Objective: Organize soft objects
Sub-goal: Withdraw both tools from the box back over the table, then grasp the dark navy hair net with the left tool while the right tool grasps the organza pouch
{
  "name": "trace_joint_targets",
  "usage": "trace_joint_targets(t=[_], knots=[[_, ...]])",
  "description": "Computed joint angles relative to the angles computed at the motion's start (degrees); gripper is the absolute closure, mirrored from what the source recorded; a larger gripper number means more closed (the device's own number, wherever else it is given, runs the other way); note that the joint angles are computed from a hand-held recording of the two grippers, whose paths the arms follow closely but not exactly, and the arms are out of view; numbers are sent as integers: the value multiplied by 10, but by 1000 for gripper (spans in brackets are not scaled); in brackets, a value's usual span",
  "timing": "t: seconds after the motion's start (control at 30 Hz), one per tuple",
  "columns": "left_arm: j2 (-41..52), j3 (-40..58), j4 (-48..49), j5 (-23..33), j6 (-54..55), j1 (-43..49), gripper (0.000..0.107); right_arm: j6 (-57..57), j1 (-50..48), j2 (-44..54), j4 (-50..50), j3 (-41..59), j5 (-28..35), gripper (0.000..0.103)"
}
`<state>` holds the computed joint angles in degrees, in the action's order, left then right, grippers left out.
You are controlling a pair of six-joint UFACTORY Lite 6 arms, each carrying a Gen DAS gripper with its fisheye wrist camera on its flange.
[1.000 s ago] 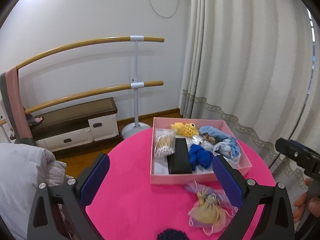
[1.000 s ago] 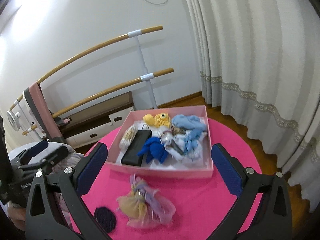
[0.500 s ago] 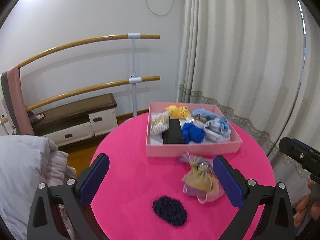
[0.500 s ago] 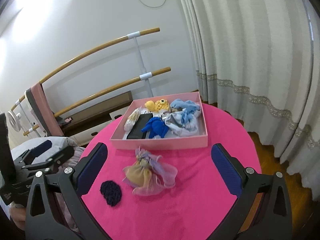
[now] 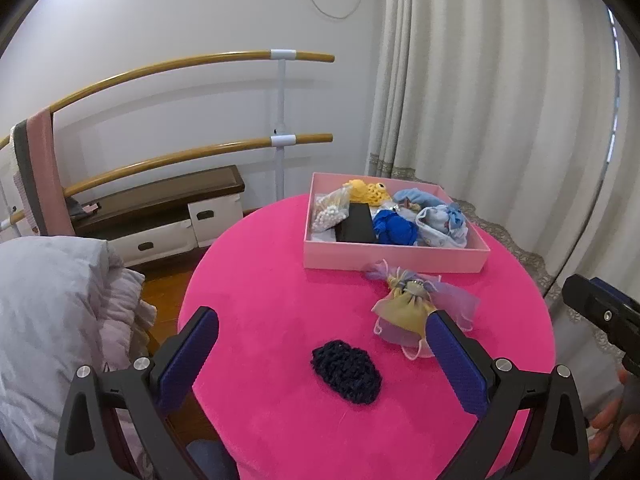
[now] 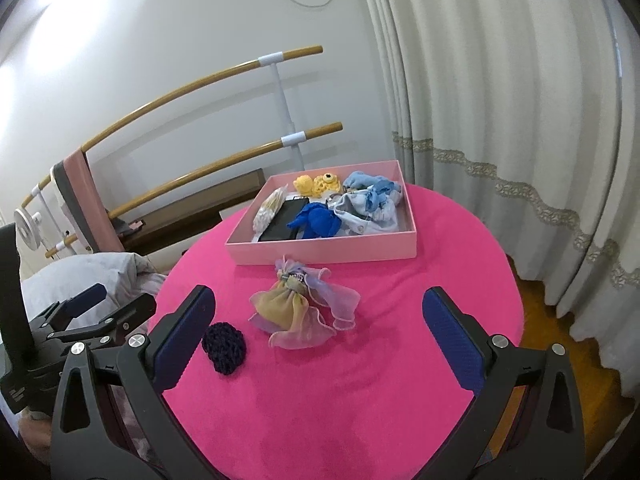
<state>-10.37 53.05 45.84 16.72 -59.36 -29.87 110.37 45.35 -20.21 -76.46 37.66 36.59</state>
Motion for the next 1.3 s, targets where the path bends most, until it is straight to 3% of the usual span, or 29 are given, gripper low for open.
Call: trace_joint_targets(t=[0.23,0.67,0.9,1.3], knots=[[-34,-33,13,8,-15,-10,5,-14,19,11,8,13,23,0],[-24,-49,17,1,-12,-8,5,-28,9,7,19,7,10,0],[59,-38,7,-32,5,7,5,-23,-21,26,12,7,-26,0],[318,127,-27,-85,61,42,5,13,-92,132,-41,40,-116,0]])
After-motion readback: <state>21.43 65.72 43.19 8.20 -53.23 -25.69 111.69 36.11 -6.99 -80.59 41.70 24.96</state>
